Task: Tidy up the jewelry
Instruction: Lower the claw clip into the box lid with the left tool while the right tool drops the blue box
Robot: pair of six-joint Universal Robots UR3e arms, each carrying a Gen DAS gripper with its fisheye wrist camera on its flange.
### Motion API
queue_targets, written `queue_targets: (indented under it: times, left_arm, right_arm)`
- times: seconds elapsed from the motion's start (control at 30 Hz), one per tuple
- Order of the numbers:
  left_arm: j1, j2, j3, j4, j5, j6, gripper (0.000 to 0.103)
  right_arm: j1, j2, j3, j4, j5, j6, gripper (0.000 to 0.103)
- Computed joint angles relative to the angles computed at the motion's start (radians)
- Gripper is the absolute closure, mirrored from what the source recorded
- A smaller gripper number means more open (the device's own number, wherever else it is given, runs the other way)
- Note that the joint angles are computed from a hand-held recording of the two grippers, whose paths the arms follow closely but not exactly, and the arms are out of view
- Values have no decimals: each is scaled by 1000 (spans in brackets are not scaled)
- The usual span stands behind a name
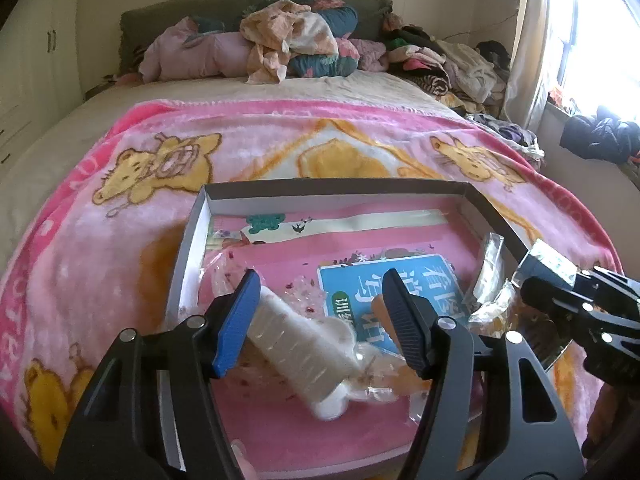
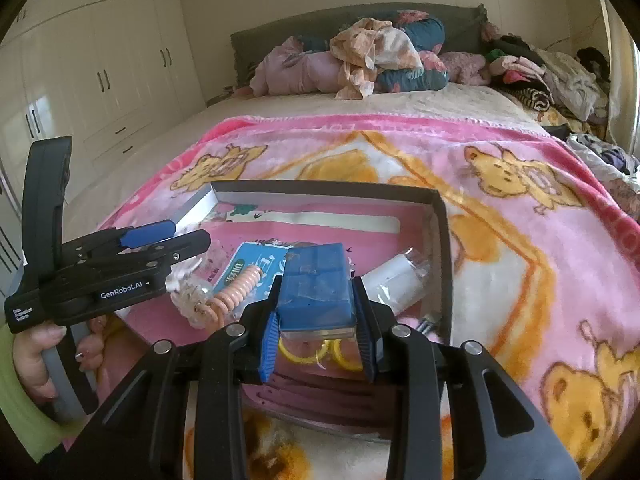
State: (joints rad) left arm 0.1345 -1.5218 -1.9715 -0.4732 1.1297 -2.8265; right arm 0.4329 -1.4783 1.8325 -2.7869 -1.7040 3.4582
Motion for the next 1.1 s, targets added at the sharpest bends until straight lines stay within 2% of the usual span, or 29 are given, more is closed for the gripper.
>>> queue_targets:
  times: [0.37,0.63,0.87,1.0,1.1]
  left_arm:
    - [-1,-29,15,4,-6,2,49]
    - [0,-31,13,11,-8,-2,49]
    - [3,-25,-3,23,-18,-9,49]
    - [6,-13,-11,21,-16,-4,48]
    - [25,18,-33,14,-30,-2,44]
  right_arm:
    - [-9,60,-17,-10,38,17,71]
    - [16,56,-2,-12,13,27,56]
    - [39,26,26,-8,-17,48,50]
    - [62,14,21,-3,-49,42,41]
    - [76,1,15,7,-73,46,34]
